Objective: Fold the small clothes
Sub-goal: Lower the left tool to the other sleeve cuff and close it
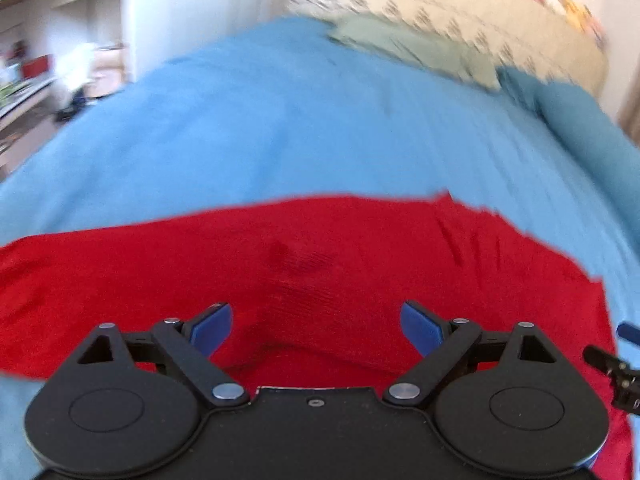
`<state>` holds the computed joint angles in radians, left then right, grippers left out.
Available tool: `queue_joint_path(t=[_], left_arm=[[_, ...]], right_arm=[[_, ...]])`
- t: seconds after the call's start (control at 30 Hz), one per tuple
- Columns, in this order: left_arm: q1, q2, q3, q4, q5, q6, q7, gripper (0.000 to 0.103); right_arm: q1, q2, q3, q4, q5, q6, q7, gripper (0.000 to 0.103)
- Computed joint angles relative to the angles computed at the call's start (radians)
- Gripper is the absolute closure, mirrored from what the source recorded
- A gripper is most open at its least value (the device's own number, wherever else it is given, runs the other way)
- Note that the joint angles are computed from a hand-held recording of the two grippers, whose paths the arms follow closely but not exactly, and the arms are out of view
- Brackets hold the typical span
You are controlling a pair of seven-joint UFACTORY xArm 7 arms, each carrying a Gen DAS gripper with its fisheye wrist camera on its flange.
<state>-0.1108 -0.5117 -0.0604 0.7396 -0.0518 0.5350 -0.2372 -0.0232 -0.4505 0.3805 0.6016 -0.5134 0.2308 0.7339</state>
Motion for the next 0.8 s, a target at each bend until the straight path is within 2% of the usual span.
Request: queue_joint_path(t=[0.07, 0.13, 0.17, 0.3, 0.37, 0.47, 0.53, 0.67, 0.73, 0.8], left_arm=[[0.031, -0.077, 0.038, -0.004, -0.008, 0.055, -0.008, 0.008], [0.099, -0.146, 0.053, -0.006, 0.02, 0.11, -0.037, 0.003], [0.135, -0.174, 0.058, -0.009, 0.039, 0.133, -0.052, 0.0], [0.283, -0.23, 0.097, -0.02, 0.123, 0.2, -0.083, 0.0], [0.349, -0.225, 0.13, -0.027, 0.154, 0.21, -0.09, 0.0], [0.409, -0.204, 0.204, -0.051, 0.154, 0.163, -0.074, 0.0], [0.442, -0.161, 0.227, -0.038, 0.148, 0.156, -0.067, 0.002], [0.447, -0.057, 0.308, 0.001, 0.054, 0.132, -0.025, 0.018], [0.446, -0.023, 0.329, 0.009, 0.013, 0.095, 0.008, 0.022], [0.461, -0.001, 0.32, 0.016, 0.004, 0.076, 0.024, 0.03]], right_arm=[[0.072, 0.013, -0.032, 0.055, 0.054, 0.037, -0.048, 0.0], [0.117, 0.029, -0.031, 0.116, 0.098, 0.081, -0.056, 0.0], [0.138, 0.045, -0.025, 0.151, 0.118, 0.103, -0.05, 0.0], [0.193, 0.138, 0.023, 0.277, 0.127, 0.151, 0.029, 0.0], [0.202, 0.214, 0.065, 0.349, 0.065, 0.171, 0.101, 0.0], [0.229, 0.326, 0.105, 0.453, -0.031, 0.209, 0.2, 0.0], [0.26, 0.399, 0.121, 0.526, -0.1, 0.246, 0.261, 0.0], [0.354, 0.534, 0.117, 0.675, -0.23, 0.353, 0.358, 0.0], [0.406, 0.573, 0.102, 0.726, -0.273, 0.401, 0.404, 0.0], [0.449, 0.601, 0.08, 0.762, -0.304, 0.425, 0.451, 0.0]])
